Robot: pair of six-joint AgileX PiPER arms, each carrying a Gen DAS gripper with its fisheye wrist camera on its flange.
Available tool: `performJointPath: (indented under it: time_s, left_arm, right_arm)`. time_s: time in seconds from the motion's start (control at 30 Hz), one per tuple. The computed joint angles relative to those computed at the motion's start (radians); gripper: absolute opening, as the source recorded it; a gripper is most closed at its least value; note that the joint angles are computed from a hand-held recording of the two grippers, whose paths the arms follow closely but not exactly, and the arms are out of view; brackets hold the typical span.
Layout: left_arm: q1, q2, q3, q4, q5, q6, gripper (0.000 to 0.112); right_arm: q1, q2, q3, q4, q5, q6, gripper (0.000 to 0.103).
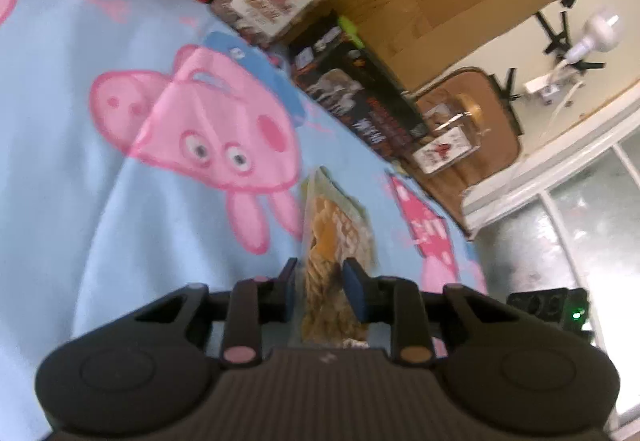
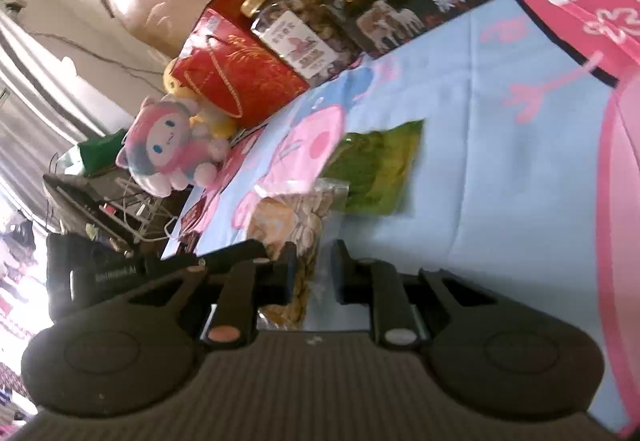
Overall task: Organize snacks
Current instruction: 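Move the left tool to the clear nut bag and grasp its edge, then carry the nut bag into the tin and open the left tool, then move the left tool to the green leafy bag and grasp it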
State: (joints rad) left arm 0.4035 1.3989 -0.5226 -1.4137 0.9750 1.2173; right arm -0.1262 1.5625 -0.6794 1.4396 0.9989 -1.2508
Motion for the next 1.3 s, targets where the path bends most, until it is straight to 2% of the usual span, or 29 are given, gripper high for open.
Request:
performJointPath:
  time_s: [0.07, 0.1, 0.13, 0.17, 0.3, 0.4, 0.47, 0.63, 0.77, 0.8, 0.83, 0.9, 0.93, 1.03, 1.1, 1.2, 1.3]
  left_arm:
    - [-0.037, -0.02, -0.038, 0.004, -0.006, -0.028, 0.022]
    - [-0.064, -0.012, -0.077, 0.007, 0.007, -0.044, 0.018]
    - [-0.092, -0.003, -0.113, 0.01, 0.014, -0.063, 0.017]
    - [-0.135, 0.0, -0.158, 0.011, -0.002, -0.092, 0.017]
    - [-0.303, 0.053, -0.397, 0.034, -0.121, -0.187, 0.017]
    - [-0.394, 0.171, -0.628, 0.091, -0.182, -0.312, 0.017]
    - [-0.444, 0.273, -0.793, 0.136, -0.219, -0.395, 0.017]
    - [-0.518, 0.556, -1.195, 0.284, -0.233, -0.616, 0.018]
    - [-0.557, 0.744, -1.412, 0.355, -0.261, -0.768, 0.018]
    - [-0.566, 0.781, -1.452, 0.376, -0.269, -0.811, 0.022]
    - [-0.576, 0.819, -1.498, 0.424, -0.277, -0.894, 0.033]
    - [-0.59, 0.871, -1.57, 0.552, -0.268, -1.076, 0.048]
    - [-0.593, 0.883, -1.586, 0.6, -0.261, -1.124, 0.049]
    - [-0.595, 0.848, -1.521, 0.658, -0.291, -1.112, 0.05]
    - [-0.579, 0.789, -1.427, 0.604, -0.32, -1.03, 0.05]
    - [-0.557, 0.683, -1.283, 0.535, -0.354, -0.9, 0.051]
    - [-0.565, 0.561, -1.139, 0.655, -0.401, -0.878, 0.051]
  right_arm:
    - [-0.015, -0.009, -0.007, 0.015, 0.013, 0.0, 0.021]
    - [-0.024, -0.01, -0.019, 0.02, 0.024, 0.003, 0.021]
    - [-0.032, -0.011, -0.04, 0.024, 0.038, 0.003, 0.015]
    - [-0.037, -0.011, -0.069, 0.025, 0.048, 0.003, 0.009]
    - [-0.035, -0.024, -0.188, 0.057, -0.014, 0.002, 0.008]
    - [-0.036, 0.015, -0.307, 0.088, -0.062, 0.006, 0.006]
    - [-0.018, 0.05, -0.404, 0.092, -0.144, 0.004, 0.006]
    - [0.02, 0.192, -0.632, 0.026, -0.32, 0.062, 0.006]
    - [0.019, 0.318, -0.749, -0.006, -0.365, 0.091, 0.006]
    - [0.025, 0.335, -0.761, -0.013, -0.388, 0.089, 0.007]
    - [0.034, 0.352, -0.768, -0.015, -0.418, 0.077, 0.007]
    - [0.057, 0.367, -0.766, -0.008, -0.485, 0.043, 0.008]
    - [0.063, 0.367, -0.749, 0.016, -0.512, 0.008, 0.008]
    - [0.052, 0.344, -0.674, 0.159, -0.513, -0.149, 0.008]
    - [0.044, 0.32, -0.622, 0.237, -0.518, -0.228, 0.008]
    - [0.004, 0.278, -0.56, 0.256, -0.426, -0.207, 0.008]
    - [-0.016, 0.232, -0.481, 0.221, -0.357, -0.174, 0.008]
